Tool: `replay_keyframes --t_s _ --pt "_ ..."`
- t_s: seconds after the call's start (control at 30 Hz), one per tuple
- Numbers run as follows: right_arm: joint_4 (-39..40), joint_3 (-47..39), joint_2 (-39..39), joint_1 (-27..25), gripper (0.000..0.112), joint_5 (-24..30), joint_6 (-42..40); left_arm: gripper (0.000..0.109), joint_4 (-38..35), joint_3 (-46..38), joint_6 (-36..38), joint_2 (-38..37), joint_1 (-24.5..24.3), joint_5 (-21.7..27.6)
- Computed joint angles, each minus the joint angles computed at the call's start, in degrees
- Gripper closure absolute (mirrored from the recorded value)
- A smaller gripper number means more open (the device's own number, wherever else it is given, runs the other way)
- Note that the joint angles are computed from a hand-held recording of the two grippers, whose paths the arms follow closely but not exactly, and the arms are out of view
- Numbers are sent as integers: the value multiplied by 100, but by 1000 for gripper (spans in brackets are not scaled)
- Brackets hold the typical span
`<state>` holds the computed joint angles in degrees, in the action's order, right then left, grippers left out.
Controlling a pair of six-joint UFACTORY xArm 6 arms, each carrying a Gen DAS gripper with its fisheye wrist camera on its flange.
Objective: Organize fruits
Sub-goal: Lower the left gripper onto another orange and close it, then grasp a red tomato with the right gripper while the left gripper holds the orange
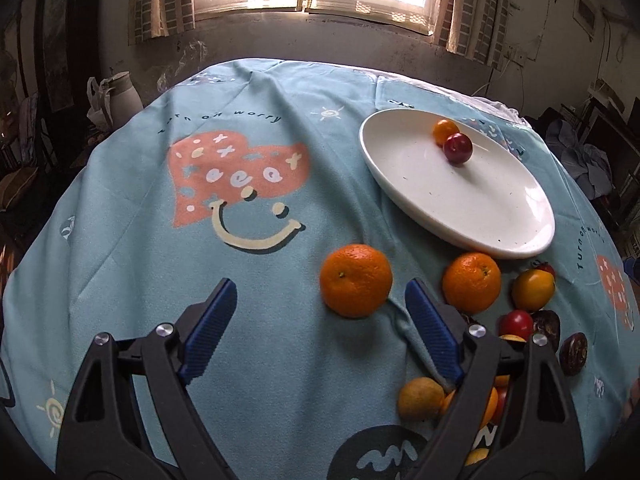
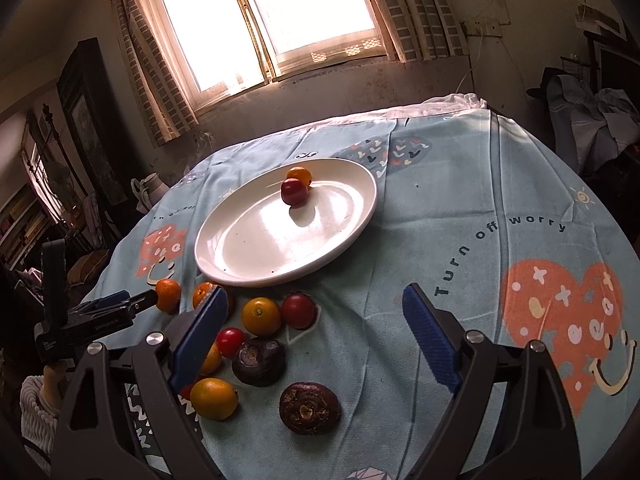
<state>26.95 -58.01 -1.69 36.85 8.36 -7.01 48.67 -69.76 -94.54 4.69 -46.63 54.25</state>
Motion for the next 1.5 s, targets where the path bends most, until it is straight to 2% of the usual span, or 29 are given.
replay_keyframes --t_s 0.1,0.17,0.27,0.33,0.5,0.7,0.83,0.9,1.0,1.1,1.17,1.2,1.27,1.33,1.5 --pt "32 3 -2 6 23 -3 -28 22 -31 -365 351 334 -105 285" --pt "-28 0 -1 1 23 9 4 23 -96 -461 487 451 -72 245" --pt "-133 -11 12 19 23 37 57 35 -228 -527 692 575 13 76" --pt "-264 -17 30 33 23 44 137 46 -282 -600 841 669 44 26" --pt "-418 -20 67 51 23 51 223 62 -347 -602 1051 762 151 -300" --pt "-751 -44 156 82 23 66 366 64 -333 -568 999 756 209 -435" --pt "-1519 -127 294 18 23 165 899 64 -243 -421 805 586 194 -524" --pt "-1601 -221 396 -2 34 307 939 64 -128 -324 657 462 174 -573" --pt "-1596 -358 544 -22 43 517 874 64 -32 -273 564 375 141 -587" --pt "-1850 -404 620 9 45 564 940 64 -10 -253 546 343 125 -621" --pt "-2724 -521 737 8 49 623 1510 64 -8 -226 530 324 133 -668" --pt "-3241 -623 827 -4 55 694 1870 64 -14 -225 523 324 126 -664" --pt "-3677 -885 1050 -9 61 918 2116 64 -42 -222 524 327 122 -679" --pt "-3660 -1084 1234 1 66 1095 2035 64 -69 -214 539 327 134 -707" --pt "-2971 -1394 1473 107 67 1181 1220 64 -173 -230 647 364 179 -763"
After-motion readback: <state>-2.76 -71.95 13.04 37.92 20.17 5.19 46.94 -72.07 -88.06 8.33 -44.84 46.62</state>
